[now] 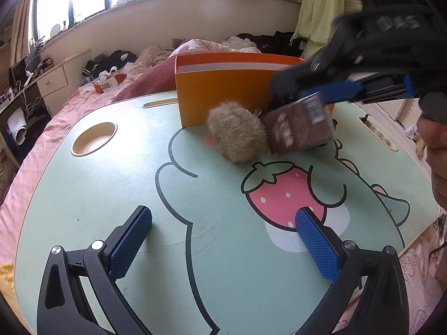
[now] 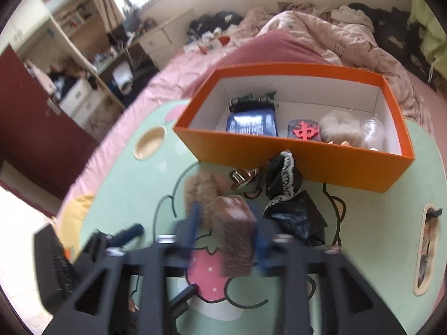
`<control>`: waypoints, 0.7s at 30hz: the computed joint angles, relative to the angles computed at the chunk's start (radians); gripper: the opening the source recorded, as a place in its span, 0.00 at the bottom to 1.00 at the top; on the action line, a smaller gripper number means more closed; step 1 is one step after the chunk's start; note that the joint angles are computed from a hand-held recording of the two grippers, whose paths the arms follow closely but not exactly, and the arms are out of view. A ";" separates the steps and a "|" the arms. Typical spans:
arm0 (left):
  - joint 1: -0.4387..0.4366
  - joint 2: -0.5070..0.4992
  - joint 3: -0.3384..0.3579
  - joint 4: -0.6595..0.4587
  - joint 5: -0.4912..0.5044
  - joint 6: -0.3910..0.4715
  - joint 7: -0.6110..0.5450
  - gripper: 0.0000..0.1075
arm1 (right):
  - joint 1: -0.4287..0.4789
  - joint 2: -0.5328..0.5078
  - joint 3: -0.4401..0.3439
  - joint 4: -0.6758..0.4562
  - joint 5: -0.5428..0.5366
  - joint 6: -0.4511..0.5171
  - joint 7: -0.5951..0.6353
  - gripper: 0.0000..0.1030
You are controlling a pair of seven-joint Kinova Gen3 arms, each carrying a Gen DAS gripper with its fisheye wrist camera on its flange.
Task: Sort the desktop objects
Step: 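Grasp the brown drink carton in the box with the right gripper, place it on table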
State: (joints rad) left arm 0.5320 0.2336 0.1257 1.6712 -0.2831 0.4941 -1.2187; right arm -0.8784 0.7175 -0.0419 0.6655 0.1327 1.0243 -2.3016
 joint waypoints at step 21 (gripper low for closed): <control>-0.013 0.000 0.006 0.001 0.026 -0.004 -0.040 0.95 | -0.232 -0.105 -0.012 0.436 0.620 0.085 -0.561 1.00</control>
